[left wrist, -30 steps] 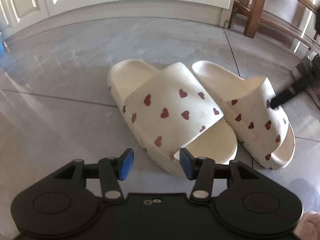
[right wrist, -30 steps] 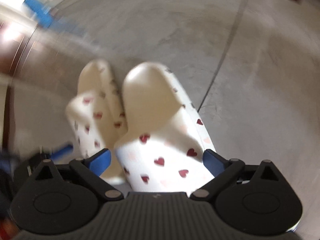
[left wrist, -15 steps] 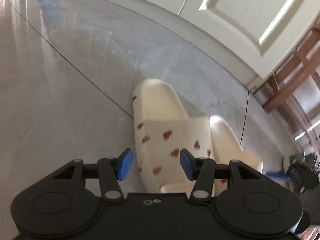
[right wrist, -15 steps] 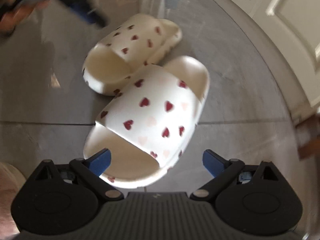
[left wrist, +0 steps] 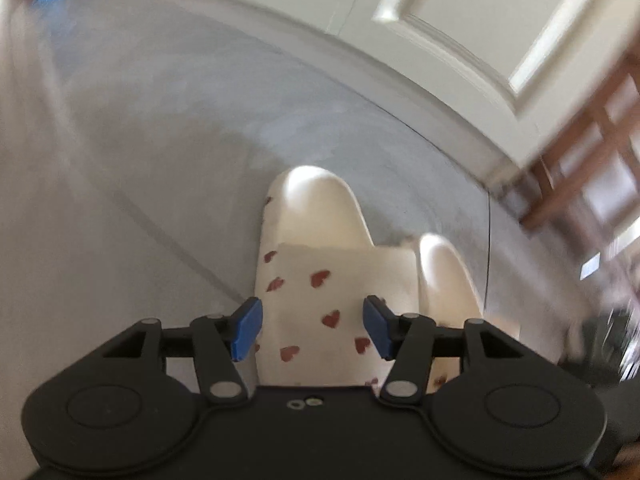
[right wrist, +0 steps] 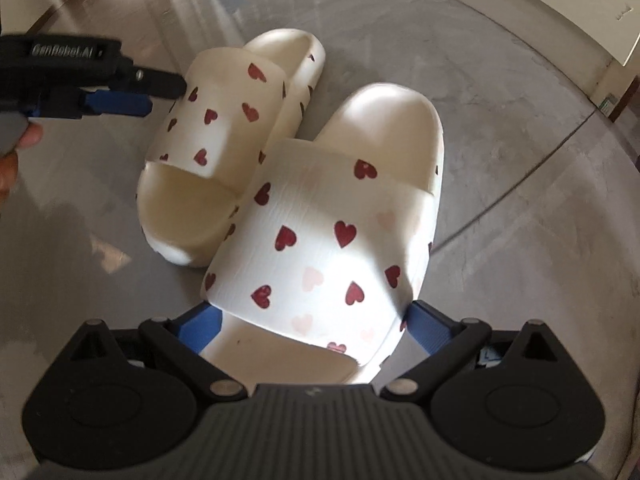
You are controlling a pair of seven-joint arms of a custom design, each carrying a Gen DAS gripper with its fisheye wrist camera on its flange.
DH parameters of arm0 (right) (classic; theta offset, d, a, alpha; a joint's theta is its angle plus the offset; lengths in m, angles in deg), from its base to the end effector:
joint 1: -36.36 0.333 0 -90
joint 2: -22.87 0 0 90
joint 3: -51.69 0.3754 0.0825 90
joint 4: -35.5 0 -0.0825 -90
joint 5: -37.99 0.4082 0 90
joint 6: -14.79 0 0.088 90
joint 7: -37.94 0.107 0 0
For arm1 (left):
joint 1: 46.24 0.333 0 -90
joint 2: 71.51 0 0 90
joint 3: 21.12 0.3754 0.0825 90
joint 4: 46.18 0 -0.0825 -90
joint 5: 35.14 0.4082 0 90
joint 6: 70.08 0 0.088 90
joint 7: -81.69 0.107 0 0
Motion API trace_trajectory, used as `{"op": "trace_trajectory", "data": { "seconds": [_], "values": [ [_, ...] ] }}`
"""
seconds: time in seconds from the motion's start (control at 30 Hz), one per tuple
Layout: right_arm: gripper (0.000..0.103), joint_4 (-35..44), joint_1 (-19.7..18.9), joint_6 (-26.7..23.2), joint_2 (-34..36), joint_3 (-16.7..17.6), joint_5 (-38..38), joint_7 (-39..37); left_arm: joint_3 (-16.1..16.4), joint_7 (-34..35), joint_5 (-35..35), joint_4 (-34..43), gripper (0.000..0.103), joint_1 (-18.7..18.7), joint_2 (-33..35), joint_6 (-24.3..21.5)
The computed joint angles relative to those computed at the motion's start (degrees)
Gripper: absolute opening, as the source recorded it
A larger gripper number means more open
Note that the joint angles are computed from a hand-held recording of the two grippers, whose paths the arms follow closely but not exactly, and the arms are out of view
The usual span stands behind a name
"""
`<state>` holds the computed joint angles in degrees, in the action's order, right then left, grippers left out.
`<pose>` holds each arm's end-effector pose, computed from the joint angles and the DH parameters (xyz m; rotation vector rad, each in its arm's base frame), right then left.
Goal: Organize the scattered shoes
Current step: 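Push the white slides together with the right tool while the left tool steadies them, then grasp a grey-blue sneaker by its laces with the left tool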
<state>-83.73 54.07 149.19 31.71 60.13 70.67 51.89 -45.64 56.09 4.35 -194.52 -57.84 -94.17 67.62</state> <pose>0.5471 0.2744 0.4109 -2.6730 0.2318 0.0759 0.3426 -0.2505 0.4407 -2.4369 0.8299 -0.5933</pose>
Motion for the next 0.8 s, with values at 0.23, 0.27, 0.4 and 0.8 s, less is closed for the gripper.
{"op": "trace_trajectory", "data": {
  "seconds": [0.23, 0.27, 0.4, 0.8],
  "values": [
    [0.101, -1.6, 2.0, 6.3, -0.1, 1.9, 3.3, 2.3, 4.6, 25.5, -3.8, 3.8, 0.064, -1.4, 1.5, -5.9],
    [0.101, -1.9, 2.0, 7.4, -0.1, 2.3, 5.0, 0.5, 4.4, 26.0, -4.0, 4.3, 0.064, -1.0, 1.7, -6.9],
    [0.100, 0.1, 2.0, 6.7, 1.3, 2.7, 9.4, -1.5, 0.8, 18.3, -2.0, 7.0, 0.063, 0.4, 2.9, -13.3],
    [0.100, 14.6, -6.6, -18.9, 5.4, -2.6, 3.1, -9.3, -2.3, -11.4, 17.4, 17.4, 0.063, -5.5, 12.3, -10.1]
  ]
}}
